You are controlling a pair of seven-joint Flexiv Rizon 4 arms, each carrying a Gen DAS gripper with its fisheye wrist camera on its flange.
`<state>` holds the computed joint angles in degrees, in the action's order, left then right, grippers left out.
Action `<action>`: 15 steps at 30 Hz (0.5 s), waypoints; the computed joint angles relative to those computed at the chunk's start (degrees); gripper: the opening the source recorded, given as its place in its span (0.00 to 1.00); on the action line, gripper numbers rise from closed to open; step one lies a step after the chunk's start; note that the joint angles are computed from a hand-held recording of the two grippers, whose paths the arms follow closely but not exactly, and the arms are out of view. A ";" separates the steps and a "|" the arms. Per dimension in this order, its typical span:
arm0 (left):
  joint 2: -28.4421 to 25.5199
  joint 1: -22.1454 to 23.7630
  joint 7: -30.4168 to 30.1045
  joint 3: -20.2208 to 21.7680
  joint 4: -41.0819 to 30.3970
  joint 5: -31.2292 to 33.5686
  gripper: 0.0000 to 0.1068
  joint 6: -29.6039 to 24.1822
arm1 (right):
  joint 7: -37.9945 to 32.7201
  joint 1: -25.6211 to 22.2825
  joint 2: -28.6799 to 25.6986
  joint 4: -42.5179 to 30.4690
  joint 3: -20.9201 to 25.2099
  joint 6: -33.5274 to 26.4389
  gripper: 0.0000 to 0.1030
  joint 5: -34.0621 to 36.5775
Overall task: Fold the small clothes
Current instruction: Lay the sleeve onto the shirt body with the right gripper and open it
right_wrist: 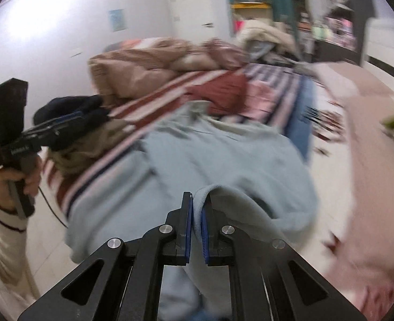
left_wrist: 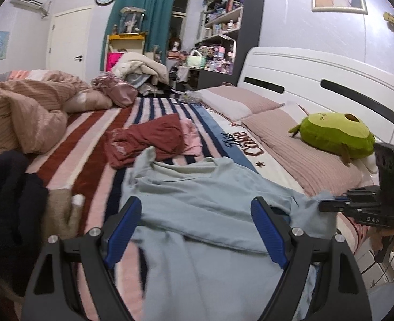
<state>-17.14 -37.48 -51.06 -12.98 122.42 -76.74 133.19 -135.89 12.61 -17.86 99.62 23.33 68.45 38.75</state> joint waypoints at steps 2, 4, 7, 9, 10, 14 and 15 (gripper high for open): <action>1.56 -0.20 -1.19 0.37 2.21 -0.63 0.76 1.16 | 1.21 2.64 -2.47 -3.08 0.69 -2.28 0.01 -1.94; 2.57 -0.36 -1.21 0.33 3.65 -1.90 0.76 2.21 | 2.35 4.44 -4.81 -5.46 1.20 -4.46 0.01 -3.59; 4.27 -0.67 -1.69 0.00 6.46 -3.60 0.76 3.44 | 5.19 7.20 -9.00 -9.02 1.77 -9.42 0.01 -6.49; 5.08 -0.64 -2.89 -0.11 8.30 -3.72 0.76 3.24 | 7.19 9.05 -11.39 -9.79 1.41 -10.90 0.01 -8.82; 5.24 -0.75 -3.18 -0.26 8.89 -4.37 0.76 3.29 | 8.07 9.63 -12.65 -9.94 1.53 -11.42 0.01 -9.40; 4.90 -0.90 -3.93 -0.66 10.28 -4.54 0.76 2.88 | 8.57 7.40 -13.72 -10.21 3.13 -14.66 0.05 -7.85; 4.79 -0.81 -4.86 -0.61 10.56 -3.09 0.76 2.35 | 7.91 6.71 -12.99 -9.69 3.32 -13.31 0.10 -7.05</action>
